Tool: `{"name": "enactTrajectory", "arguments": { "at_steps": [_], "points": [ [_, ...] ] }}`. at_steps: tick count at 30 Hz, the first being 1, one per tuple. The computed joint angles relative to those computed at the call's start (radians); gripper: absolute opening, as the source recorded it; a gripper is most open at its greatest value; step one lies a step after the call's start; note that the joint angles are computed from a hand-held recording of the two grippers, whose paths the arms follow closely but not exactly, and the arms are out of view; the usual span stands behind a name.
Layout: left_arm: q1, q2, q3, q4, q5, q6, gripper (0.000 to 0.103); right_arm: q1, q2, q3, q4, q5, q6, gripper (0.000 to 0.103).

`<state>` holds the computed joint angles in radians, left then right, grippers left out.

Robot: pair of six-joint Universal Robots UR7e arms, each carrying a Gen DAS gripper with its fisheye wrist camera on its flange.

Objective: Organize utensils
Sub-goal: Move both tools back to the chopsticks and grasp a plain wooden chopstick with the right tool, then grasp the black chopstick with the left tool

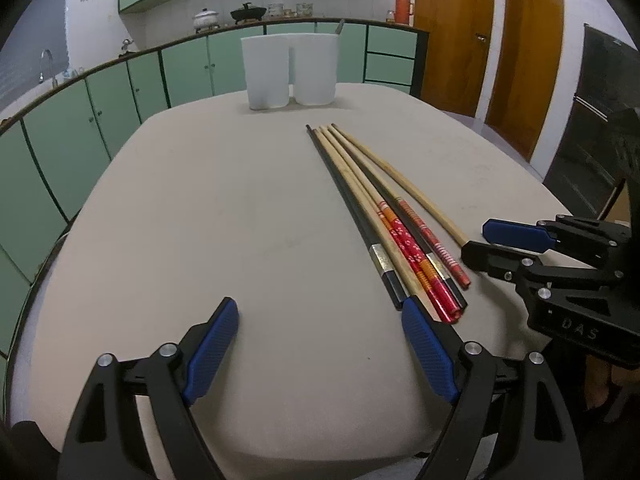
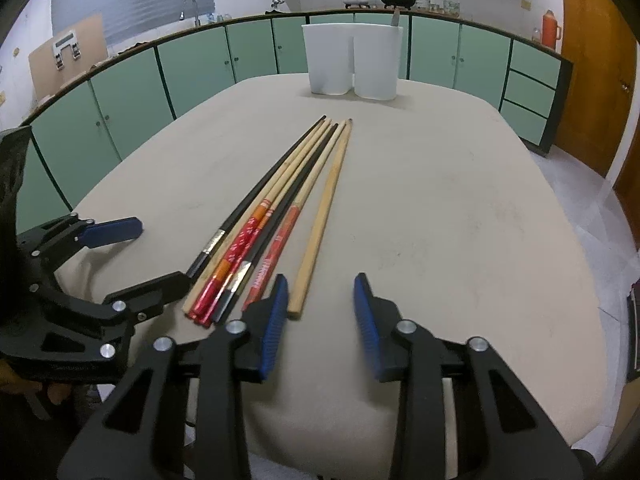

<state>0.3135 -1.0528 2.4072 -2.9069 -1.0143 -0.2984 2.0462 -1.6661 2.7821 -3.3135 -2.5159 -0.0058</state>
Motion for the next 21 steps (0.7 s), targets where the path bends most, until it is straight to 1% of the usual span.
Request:
{"name": "enactTrajectory", "arguments": {
  "at_steps": [1,2,3,4,5,7,11,15,16,17,18,20,21],
  "points": [
    [-0.001,-0.004,0.002,0.005,0.008,-0.01,0.081,-0.004,0.004,0.0,-0.012,-0.005,-0.002,0.02],
    [-0.002,-0.008,0.003,0.008,0.014,-0.016,0.078,-0.008,0.002,0.0,-0.018,-0.008,-0.004,0.016],
    [0.0,-0.011,0.004,0.006,0.009,-0.016,0.077,-0.017,-0.007,0.003,-0.026,-0.007,-0.003,0.01],
    [0.003,-0.016,0.006,-0.003,-0.007,-0.009,0.076,-0.026,-0.02,0.007,-0.028,0.003,0.001,0.007],
    [0.005,-0.017,0.008,-0.022,-0.024,0.008,0.076,-0.034,-0.036,0.011,-0.026,0.016,0.007,0.007],
    [-0.001,-0.009,0.008,-0.038,-0.027,0.026,0.076,-0.044,-0.058,0.016,-0.019,0.043,0.003,0.007],
    [0.006,0.021,-0.013,-0.034,-0.024,0.03,0.076,-0.043,-0.042,0.015,-0.038,0.046,-0.025,0.01],
    [0.011,0.053,-0.028,-0.058,-0.004,0.04,0.075,-0.041,-0.009,0.012,-0.075,0.037,-0.046,0.01],
    [0.011,0.057,-0.029,-0.064,0.003,0.041,0.069,-0.041,-0.004,0.012,-0.081,0.035,-0.048,0.01],
    [0.01,0.062,-0.027,-0.075,0.016,0.037,0.06,-0.038,0.005,0.012,-0.089,0.027,-0.049,0.009],
    [0.01,0.063,-0.025,-0.081,0.024,0.031,0.056,-0.036,0.013,0.011,-0.098,0.02,-0.05,0.008],
    [0.015,0.059,-0.021,-0.096,0.032,0.014,0.04,-0.031,0.028,0.014,-0.122,0.009,-0.046,0.007],
    [0.017,0.056,-0.017,-0.101,0.04,0.002,0.036,-0.022,0.053,0.016,-0.154,-0.012,-0.038,0.007]
  ]
}}
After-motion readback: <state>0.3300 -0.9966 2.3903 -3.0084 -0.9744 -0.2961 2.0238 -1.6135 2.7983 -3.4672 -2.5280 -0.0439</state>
